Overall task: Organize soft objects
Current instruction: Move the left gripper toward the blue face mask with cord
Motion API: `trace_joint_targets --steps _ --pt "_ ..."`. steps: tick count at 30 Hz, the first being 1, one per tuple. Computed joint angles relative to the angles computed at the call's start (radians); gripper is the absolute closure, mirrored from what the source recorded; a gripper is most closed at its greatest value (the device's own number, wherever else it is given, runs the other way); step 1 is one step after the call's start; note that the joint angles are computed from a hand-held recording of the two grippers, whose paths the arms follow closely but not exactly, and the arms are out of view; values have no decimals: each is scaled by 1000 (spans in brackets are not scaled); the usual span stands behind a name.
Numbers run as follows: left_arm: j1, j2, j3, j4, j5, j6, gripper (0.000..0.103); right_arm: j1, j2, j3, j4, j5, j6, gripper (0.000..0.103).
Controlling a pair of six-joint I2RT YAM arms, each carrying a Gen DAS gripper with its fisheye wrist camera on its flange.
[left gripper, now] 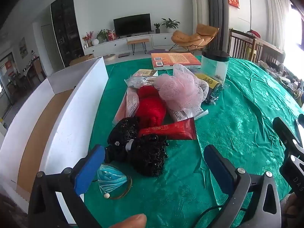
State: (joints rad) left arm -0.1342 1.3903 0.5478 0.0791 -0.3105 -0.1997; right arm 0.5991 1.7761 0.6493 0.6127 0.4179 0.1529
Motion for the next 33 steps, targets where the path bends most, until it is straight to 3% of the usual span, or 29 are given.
trace_joint_targets --steps 1,4,10,33 --pt "-27 0 -25 11 -36 -12 0 -2 2 -5 17 -5 3 9" --pt "-3 7 2 -38 -4 1 0 -4 3 -3 12 -10 3 9" --pt "-25 46 25 -56 -42 -14 0 -9 -3 -14 16 -20 0 9" --pt "-46 78 11 -59 -50 -25 0 -3 10 6 2 -16 7 9"
